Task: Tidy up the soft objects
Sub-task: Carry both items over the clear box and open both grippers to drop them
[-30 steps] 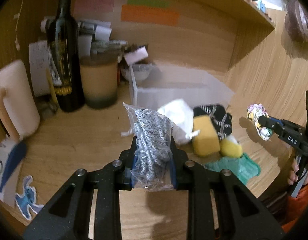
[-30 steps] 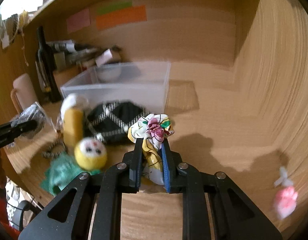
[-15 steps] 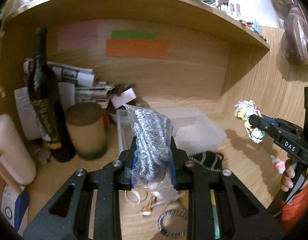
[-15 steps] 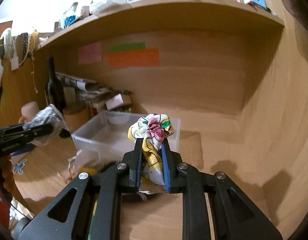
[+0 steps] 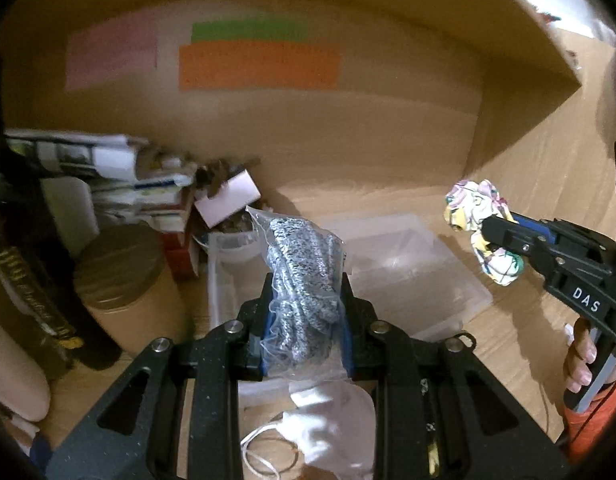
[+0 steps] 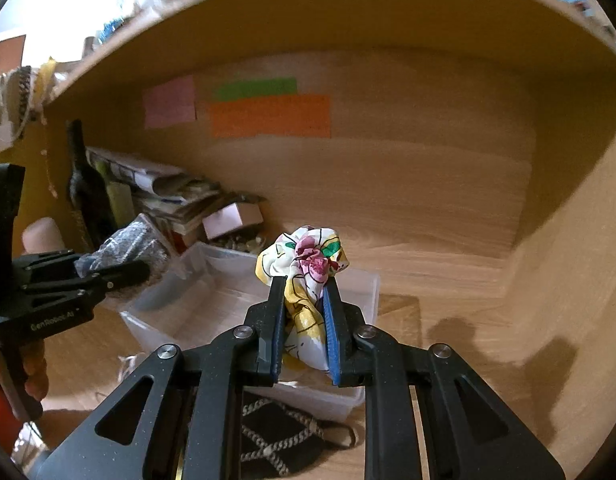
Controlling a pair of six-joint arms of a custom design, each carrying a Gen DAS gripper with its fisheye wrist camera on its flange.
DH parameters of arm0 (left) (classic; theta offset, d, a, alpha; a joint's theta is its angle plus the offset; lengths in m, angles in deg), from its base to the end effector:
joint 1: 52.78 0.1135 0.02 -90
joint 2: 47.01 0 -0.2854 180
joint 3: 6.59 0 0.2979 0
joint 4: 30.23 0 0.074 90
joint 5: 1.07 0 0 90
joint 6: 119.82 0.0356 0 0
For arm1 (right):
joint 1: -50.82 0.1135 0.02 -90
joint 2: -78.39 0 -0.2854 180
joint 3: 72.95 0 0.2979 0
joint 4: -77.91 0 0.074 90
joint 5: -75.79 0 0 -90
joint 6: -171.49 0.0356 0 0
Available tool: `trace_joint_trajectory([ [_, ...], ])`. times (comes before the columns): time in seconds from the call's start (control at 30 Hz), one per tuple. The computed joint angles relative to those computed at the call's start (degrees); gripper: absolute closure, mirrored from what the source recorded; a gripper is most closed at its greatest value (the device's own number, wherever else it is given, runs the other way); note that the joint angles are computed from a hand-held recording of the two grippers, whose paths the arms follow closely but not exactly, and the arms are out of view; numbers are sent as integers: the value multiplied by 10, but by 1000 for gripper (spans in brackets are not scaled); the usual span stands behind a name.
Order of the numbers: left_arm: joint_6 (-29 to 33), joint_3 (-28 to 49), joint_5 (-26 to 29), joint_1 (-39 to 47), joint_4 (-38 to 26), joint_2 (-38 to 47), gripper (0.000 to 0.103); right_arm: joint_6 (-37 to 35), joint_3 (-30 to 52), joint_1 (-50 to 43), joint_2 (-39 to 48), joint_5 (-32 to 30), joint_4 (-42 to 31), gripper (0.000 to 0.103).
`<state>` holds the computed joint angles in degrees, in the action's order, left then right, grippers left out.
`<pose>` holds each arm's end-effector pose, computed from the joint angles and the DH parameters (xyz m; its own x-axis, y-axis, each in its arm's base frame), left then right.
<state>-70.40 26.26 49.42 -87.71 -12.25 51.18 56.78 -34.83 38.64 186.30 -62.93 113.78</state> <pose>0.2210 -0.1267 0.0506 -0.5156 -0.2521 -0.8189 -0.3252 0.9418 -0.0852 0.2907 -0.0354 0.0511 -0.2989 -0.2176 -0.9291 -0.6553 0.7546 0.0341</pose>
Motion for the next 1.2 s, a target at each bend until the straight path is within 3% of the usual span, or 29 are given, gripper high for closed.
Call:
trace_joint_trajectory([
  [0.37,58,90,154,119,-4,127,77,-52,127,96,90,130,-143,87],
  [0.7,84,139,178,134,-46,175,76,-75,186,115,132,166,-226,84],
  [0.73,83,143,176,131,-52,174,73,-77,184,115,132,166,-224,83],
  [0.9,80,133,168,126,-42,163,62,-71,170,118,123,168,-205,51],
  [1.1,56,88,109,87,-51,97,37,-64,123,112,86,159,-151,38],
  [1.2,33,57,75,61,-54,53,17,-62,86,97,53,134,-118,30],
])
